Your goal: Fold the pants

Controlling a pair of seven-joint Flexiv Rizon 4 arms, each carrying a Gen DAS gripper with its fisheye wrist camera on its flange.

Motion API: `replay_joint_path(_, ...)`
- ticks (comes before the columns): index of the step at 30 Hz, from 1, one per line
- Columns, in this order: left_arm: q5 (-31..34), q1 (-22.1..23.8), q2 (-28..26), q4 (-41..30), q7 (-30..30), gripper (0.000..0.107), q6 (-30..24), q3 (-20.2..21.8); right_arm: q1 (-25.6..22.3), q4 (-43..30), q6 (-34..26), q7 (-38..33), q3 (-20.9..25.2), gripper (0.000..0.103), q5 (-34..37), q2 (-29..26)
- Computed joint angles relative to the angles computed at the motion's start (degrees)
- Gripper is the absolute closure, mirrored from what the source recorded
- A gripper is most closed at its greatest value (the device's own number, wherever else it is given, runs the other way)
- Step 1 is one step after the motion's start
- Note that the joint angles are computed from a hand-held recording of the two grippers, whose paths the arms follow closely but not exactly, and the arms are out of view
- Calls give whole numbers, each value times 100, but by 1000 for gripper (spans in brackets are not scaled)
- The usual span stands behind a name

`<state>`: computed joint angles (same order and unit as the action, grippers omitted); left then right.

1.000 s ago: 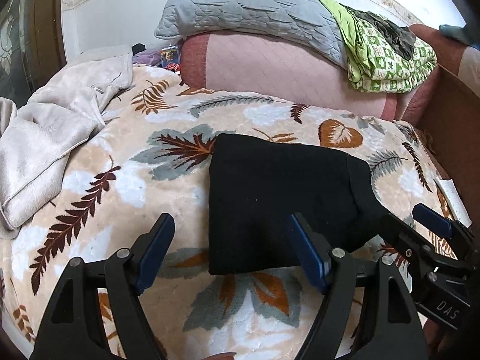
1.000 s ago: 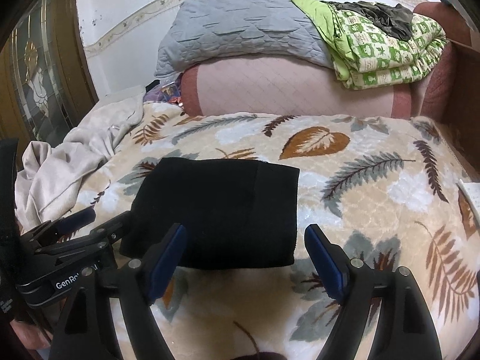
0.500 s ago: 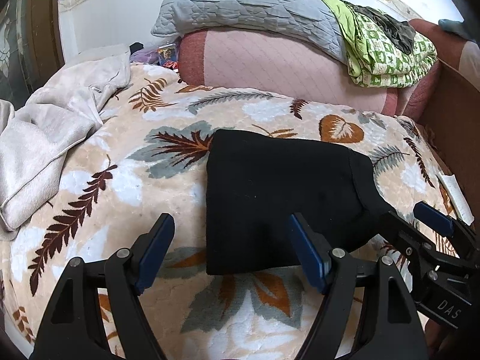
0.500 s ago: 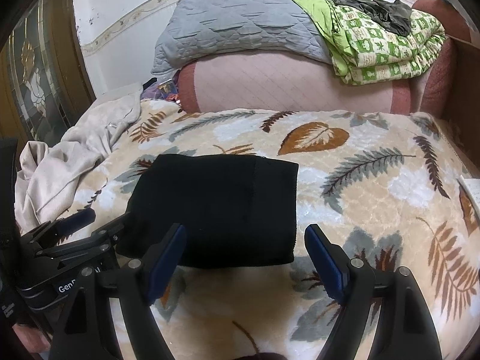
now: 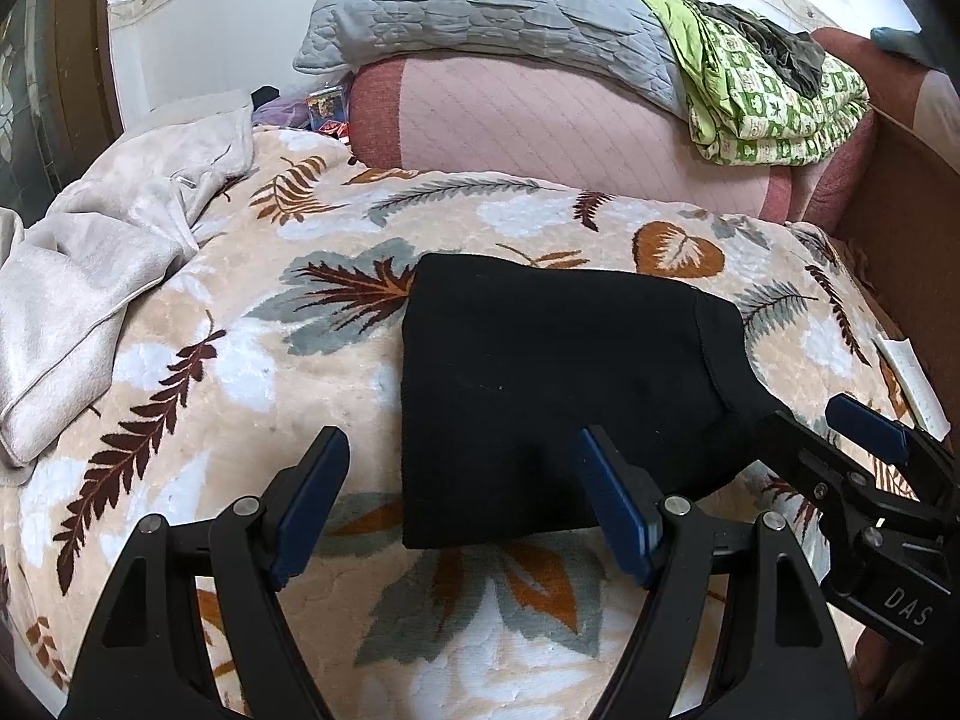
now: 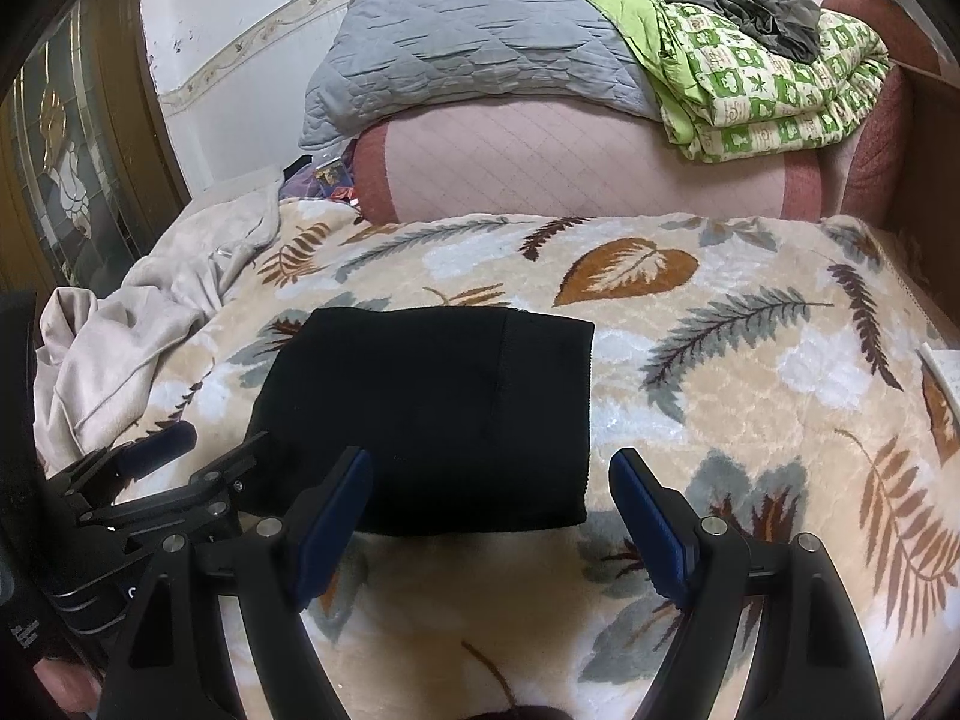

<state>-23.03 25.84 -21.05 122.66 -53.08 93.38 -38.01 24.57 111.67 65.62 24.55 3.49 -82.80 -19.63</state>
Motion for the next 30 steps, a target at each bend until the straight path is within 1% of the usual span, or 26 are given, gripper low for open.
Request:
replay_joint_path(16, 125, -56, -23, -21, -20, 29, 36, 70, 10, -47, 60, -17, -25, 21, 18, -46)
replay_joint_path(30, 204, -17, -32, -22, -85, 29, 50, 39, 4, -37, 80, 38, -25, 21, -5, -46)
